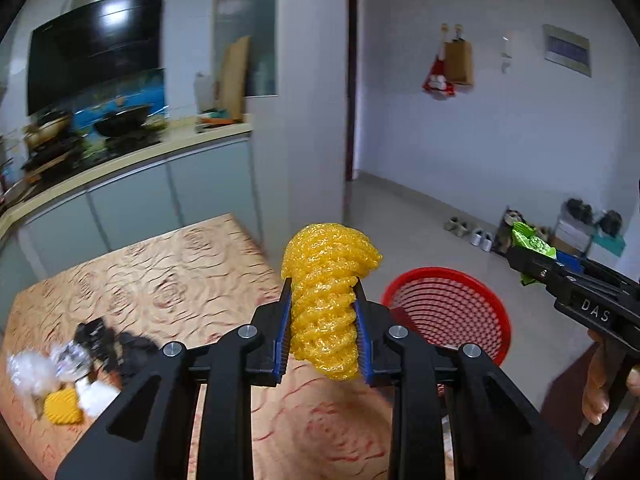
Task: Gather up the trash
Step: 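Carry the yellow net and green packet to the red basket and release both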
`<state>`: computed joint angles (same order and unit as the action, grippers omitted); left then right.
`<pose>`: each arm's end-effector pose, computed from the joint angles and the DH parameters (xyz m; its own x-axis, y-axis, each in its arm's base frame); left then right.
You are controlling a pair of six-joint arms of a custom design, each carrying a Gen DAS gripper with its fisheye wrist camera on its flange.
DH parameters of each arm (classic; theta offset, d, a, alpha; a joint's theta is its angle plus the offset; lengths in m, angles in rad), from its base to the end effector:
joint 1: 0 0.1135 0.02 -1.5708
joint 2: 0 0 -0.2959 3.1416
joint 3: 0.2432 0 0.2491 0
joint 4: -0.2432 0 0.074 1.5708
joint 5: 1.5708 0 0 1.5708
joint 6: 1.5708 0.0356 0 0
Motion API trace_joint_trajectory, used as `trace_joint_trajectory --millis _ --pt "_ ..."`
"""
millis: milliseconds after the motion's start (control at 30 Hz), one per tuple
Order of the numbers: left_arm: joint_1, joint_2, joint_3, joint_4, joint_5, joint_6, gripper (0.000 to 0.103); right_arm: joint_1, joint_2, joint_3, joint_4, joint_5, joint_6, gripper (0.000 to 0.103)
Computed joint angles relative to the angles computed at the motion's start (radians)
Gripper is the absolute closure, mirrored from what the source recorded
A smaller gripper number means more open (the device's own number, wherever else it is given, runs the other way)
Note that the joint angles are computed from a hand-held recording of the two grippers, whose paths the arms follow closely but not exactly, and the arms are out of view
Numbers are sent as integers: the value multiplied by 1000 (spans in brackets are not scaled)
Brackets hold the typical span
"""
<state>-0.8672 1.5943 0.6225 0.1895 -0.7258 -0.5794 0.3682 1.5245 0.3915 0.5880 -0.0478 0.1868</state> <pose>0.2019 -0.2014 0.1725 -0.5271 -0.0117 -0.8497 -0.0273 0.9996 0.0032 0.2390 0.0940 0.1587 -0.5491 -0.0130 -0.8357 -0.3009 0.9359 0.1832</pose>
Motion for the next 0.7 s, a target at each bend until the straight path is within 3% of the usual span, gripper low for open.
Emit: trace_joint_trajectory --millis 433,700 --pt "45 285 277 47 214 139 75 -165 75 11 5 -44 -52 56" --pt "87 407 371 56 335 137 74 -210 176 62 4 -58 -70 56"
